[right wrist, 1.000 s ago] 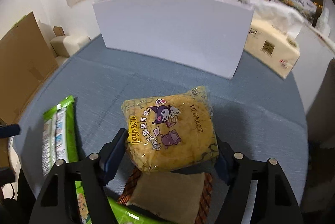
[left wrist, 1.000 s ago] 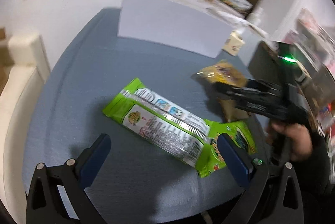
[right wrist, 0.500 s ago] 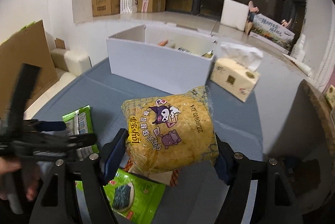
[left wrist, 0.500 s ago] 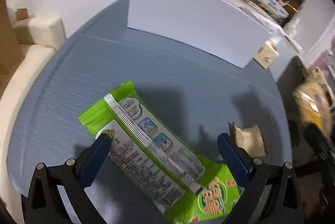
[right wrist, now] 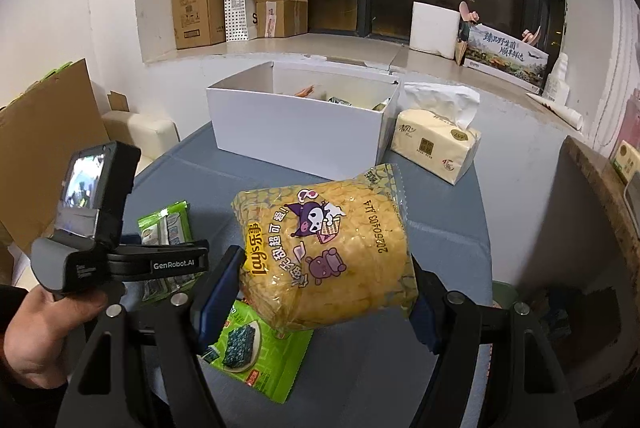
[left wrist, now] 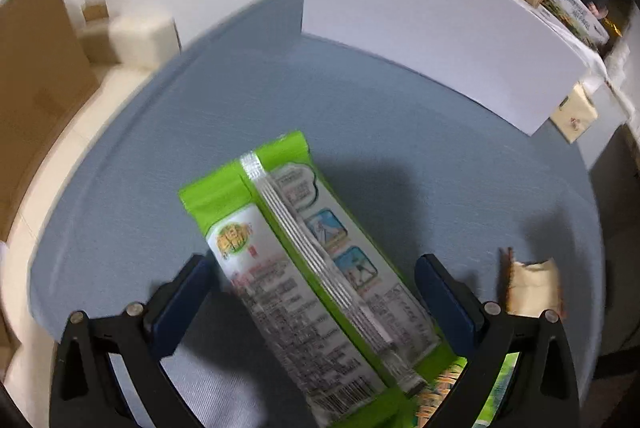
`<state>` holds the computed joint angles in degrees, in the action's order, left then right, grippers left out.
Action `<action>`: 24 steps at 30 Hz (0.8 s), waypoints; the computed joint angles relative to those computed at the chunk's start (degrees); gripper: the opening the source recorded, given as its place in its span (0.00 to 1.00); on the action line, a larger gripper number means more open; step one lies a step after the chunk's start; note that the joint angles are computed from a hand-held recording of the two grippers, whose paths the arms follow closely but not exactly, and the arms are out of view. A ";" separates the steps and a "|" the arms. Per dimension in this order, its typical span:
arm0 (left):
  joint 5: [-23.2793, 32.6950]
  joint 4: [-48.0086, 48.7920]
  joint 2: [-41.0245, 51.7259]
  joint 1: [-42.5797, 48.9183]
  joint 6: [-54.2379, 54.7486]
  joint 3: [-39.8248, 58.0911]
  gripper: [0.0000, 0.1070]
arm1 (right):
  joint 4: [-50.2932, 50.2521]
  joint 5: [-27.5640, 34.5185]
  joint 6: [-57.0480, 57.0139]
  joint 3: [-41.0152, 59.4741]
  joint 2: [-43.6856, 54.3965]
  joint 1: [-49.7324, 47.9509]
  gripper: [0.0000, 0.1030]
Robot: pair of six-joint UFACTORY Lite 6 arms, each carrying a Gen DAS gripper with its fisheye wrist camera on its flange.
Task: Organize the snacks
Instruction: 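Grasp the long green seaweed bag with the left tool while the right grasps the cartoon cookie pack, then drop the green bag and cookie pack into the white box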
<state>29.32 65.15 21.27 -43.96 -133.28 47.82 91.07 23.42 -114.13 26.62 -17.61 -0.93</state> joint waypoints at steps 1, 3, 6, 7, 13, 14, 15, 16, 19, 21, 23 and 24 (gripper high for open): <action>-0.38 -0.41 0.43 0.00 0.82 0.39 0.96 | -0.09 0.32 0.03 0.03 0.24 -0.21 0.76; -0.22 1.00 -0.63 -0.57 -0.36 -0.11 0.90 | 0.13 0.26 -0.13 0.06 0.76 -0.22 0.76; -1.25 6.24 -2.24 -0.56 -3.29 -2.00 0.83 | 0.04 0.45 0.07 -0.14 1.07 -0.32 0.76; -0.87 7.95 -2.80 -0.96 -4.43 -2.68 0.80 | -0.01 0.52 0.15 -0.12 1.33 -0.38 0.76; 0.87 21.71 -10.56 -2.37 -10.49 -9.14 0.74 | 0.04 0.37 0.68 0.29 2.56 -0.35 0.76; 1.06 22.98 -12.30 -2.79 -10.56 -10.21 0.74 | -0.02 0.73 0.84 0.52 3.18 -0.54 0.76; 1.13 24.16 -15.43 -3.28 -9.92 -11.84 0.74 | -0.11 1.22 1.10 0.75 3.81 -0.73 0.76; 1.23 25.21 -18.52 -4.24 -9.62 -13.33 0.74 | -0.09 1.67 1.28 0.98 4.39 -0.87 0.76; -0.44 30.34 -27.48 -3.90 -3.78 -16.89 0.74 | -0.79 4.93 2.94 2.11 6.67 -1.99 0.76; -1.49 32.05 -31.45 -3.24 0.42 -17.90 0.74 | -0.82 7.57 4.23 3.69 8.93 -2.79 0.76; -2.83 30.49 -34.03 -1.24 7.38 -17.59 0.74 | -0.76 10.35 6.42 6.20 11.87 -3.60 0.76; -4.13 29.92 -35.49 0.28 10.47 -17.28 0.74 | -0.91 11.94 7.80 7.62 13.36 -4.10 0.76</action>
<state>25.19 95.07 -14.22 -43.69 -122.81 30.55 90.16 35.35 -106.33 34.24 -4.25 -5.03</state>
